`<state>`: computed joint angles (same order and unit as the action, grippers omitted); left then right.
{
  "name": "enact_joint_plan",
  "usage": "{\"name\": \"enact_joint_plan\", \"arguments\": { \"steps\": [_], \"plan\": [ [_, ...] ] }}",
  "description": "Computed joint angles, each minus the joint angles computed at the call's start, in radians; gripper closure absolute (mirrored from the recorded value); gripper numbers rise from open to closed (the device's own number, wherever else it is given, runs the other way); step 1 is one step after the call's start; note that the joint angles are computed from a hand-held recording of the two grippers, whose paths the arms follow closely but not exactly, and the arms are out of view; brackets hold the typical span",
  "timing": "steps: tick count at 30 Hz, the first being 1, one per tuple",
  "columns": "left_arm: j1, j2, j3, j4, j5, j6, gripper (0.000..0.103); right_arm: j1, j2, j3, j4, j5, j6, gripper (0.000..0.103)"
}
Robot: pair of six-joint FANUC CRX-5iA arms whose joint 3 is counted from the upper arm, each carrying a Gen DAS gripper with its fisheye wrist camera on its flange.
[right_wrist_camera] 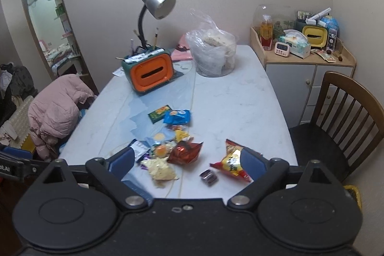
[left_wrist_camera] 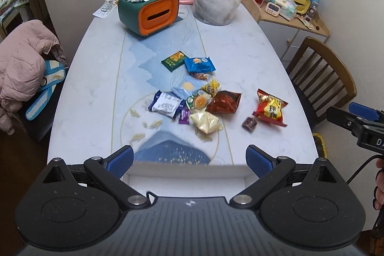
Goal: Organize snacks
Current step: 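Grasp the cream wrapped bun with the left gripper while the right grasps the red-yellow chip bag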
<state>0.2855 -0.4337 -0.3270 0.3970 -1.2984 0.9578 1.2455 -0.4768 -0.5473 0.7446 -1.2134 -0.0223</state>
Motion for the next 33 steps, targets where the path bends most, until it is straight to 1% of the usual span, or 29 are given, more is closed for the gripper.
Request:
{"name": "enact_joint_plan", "arguments": {
  "steps": [4, 7, 12, 17, 22, 27, 33],
  "plan": [
    [-0.119, 0.107, 0.093, -0.076, 0.033, 0.113, 0.003, -0.134, 0.027, 0.021, -0.077, 0.059, 0.12, 0.01],
    [-0.202, 0.206, 0.167, -0.143, 0.016, 0.19, 0.003, -0.24, 0.063, 0.04, -0.161, 0.114, 0.213, 0.01],
    [-0.292, 0.342, 0.231, -0.213, 0.025, 0.317, 0.003, -0.366, 0.149, 0.066, -0.282, 0.172, 0.321, 0.01],
    [-0.333, 0.471, 0.28, -0.235, 0.009, 0.397, 0.003, -0.465, 0.24, 0.078, -0.39, 0.218, 0.386, 0.011],
    [-0.362, 0.573, 0.31, -0.266, 0.028, 0.499, 0.003, -0.539, 0.321, 0.096, -0.486, 0.258, 0.438, 0.013],
    [-0.367, 0.641, 0.307, -0.253, 0.059, 0.559, 0.003, -0.584, 0.376, 0.111, -0.558, 0.293, 0.467, 0.015],
    [-0.376, 0.694, 0.31, -0.252, 0.073, 0.607, 0.003, -0.602, 0.411, 0.127, -0.601, 0.312, 0.484, 0.015]
  ]
}}
